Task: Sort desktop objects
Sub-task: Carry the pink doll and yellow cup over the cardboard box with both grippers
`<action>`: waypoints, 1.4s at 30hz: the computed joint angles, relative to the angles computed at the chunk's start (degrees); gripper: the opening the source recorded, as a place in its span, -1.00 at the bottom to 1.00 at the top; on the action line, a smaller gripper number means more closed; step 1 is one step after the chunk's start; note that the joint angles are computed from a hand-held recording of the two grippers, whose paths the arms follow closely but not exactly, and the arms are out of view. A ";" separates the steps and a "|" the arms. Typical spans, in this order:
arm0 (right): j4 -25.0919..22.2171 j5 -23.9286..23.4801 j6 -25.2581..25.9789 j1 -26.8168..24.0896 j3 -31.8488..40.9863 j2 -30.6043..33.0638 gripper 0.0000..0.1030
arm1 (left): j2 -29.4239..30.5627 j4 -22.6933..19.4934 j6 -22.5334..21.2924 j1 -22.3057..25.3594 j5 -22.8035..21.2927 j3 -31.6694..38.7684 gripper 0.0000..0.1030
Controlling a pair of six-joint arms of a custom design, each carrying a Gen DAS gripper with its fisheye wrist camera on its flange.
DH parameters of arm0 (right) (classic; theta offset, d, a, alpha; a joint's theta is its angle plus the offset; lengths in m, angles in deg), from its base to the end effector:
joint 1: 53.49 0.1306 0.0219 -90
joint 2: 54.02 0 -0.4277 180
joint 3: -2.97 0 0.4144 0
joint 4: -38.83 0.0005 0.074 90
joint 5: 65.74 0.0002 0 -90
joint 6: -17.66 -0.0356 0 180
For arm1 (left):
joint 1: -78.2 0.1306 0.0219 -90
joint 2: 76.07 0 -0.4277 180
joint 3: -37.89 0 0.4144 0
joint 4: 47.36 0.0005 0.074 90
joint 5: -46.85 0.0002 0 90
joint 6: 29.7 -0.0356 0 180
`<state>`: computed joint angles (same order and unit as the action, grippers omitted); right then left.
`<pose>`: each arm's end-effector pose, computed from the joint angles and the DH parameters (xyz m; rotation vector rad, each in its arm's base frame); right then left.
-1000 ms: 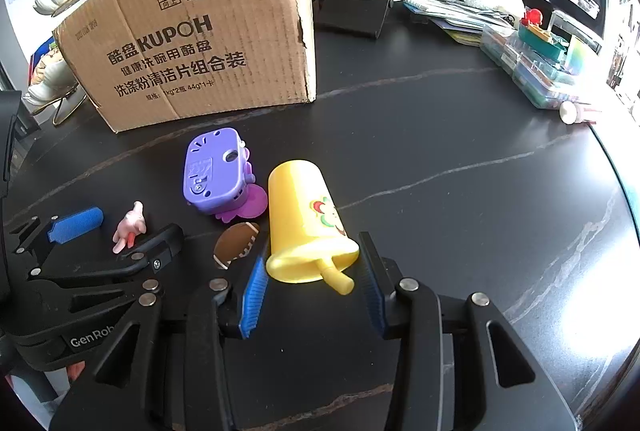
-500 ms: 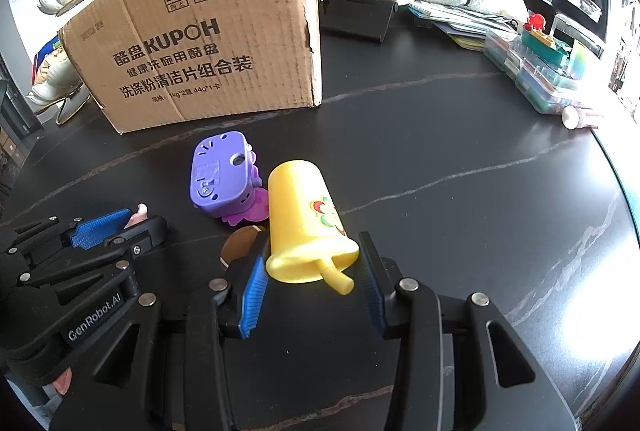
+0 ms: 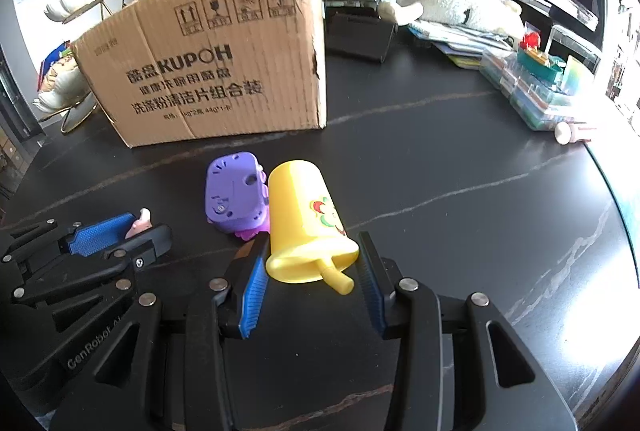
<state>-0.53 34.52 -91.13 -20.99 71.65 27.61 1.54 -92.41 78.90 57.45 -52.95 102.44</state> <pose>0.3663 0.2253 0.3745 -0.2196 2.4608 0.1649 0.3679 -0.1334 0.3620 -0.0147 2.5624 -0.0396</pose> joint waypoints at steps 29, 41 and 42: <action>-0.75 10.48 -0.35 9.58 6.67 -5.53 -0.24 | -16.11 -3.55 0.85 -0.55 -10.31 3.00 -0.45; 1.84 15.59 0.68 12.23 10.56 -5.91 -0.24 | -18.65 0.90 -3.16 0.93 -12.89 5.06 -0.45; 2.19 15.88 0.87 12.33 10.78 -5.92 -0.24 | -18.74 1.31 -3.47 0.99 -13.03 5.17 -0.45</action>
